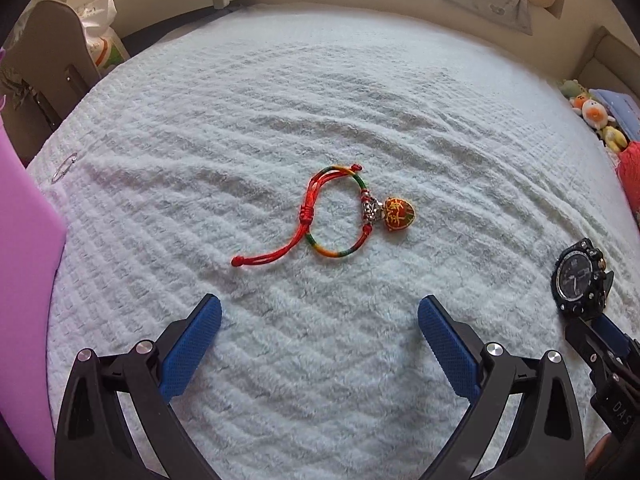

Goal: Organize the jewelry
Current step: 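Grasp the red string bracelet with the left tool while the right tool grasps the black watch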

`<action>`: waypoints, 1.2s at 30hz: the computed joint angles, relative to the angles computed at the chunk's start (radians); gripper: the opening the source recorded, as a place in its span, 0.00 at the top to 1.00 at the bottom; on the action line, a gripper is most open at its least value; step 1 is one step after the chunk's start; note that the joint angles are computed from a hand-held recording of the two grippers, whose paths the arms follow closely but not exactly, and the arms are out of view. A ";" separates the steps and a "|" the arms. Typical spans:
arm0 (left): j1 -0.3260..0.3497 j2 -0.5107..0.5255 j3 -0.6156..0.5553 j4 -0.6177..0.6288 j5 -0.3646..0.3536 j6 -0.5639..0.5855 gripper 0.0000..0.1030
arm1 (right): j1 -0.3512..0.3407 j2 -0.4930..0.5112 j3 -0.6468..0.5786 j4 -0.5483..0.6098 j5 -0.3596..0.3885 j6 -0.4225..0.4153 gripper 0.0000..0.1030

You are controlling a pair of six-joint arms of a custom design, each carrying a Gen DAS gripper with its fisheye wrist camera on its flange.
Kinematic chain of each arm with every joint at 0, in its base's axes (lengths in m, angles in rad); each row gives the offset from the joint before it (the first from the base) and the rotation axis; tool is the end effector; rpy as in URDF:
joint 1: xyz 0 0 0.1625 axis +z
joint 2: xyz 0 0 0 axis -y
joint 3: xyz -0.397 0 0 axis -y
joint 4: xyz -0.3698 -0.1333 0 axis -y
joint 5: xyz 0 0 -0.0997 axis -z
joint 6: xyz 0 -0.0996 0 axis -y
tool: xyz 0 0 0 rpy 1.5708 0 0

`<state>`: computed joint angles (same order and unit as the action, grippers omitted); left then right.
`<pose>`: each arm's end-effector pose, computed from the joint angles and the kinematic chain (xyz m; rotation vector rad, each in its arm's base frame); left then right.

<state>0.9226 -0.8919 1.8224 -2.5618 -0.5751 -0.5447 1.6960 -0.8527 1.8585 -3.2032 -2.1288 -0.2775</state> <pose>-0.1731 -0.5877 0.1269 0.0792 2.2415 -0.7408 0.1535 -0.5748 0.1392 0.2669 -2.4434 0.7373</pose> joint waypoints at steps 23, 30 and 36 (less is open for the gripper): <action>0.080 0.143 -0.199 -0.088 0.045 0.160 0.05 | -0.008 0.115 -0.132 -0.043 -0.051 -0.047 0.23; 0.077 0.153 -0.208 -0.090 0.062 0.169 0.05 | -0.006 0.140 -0.179 -0.036 -0.060 -0.033 0.24; 0.052 0.140 -0.167 -0.105 0.076 0.166 0.23 | -0.004 0.125 -0.158 -0.047 -0.040 -0.054 0.35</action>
<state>0.9747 -0.7519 1.6555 -2.6665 -0.4988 -0.3787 1.6916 -0.7278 1.7007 -3.2500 -2.1688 -0.3319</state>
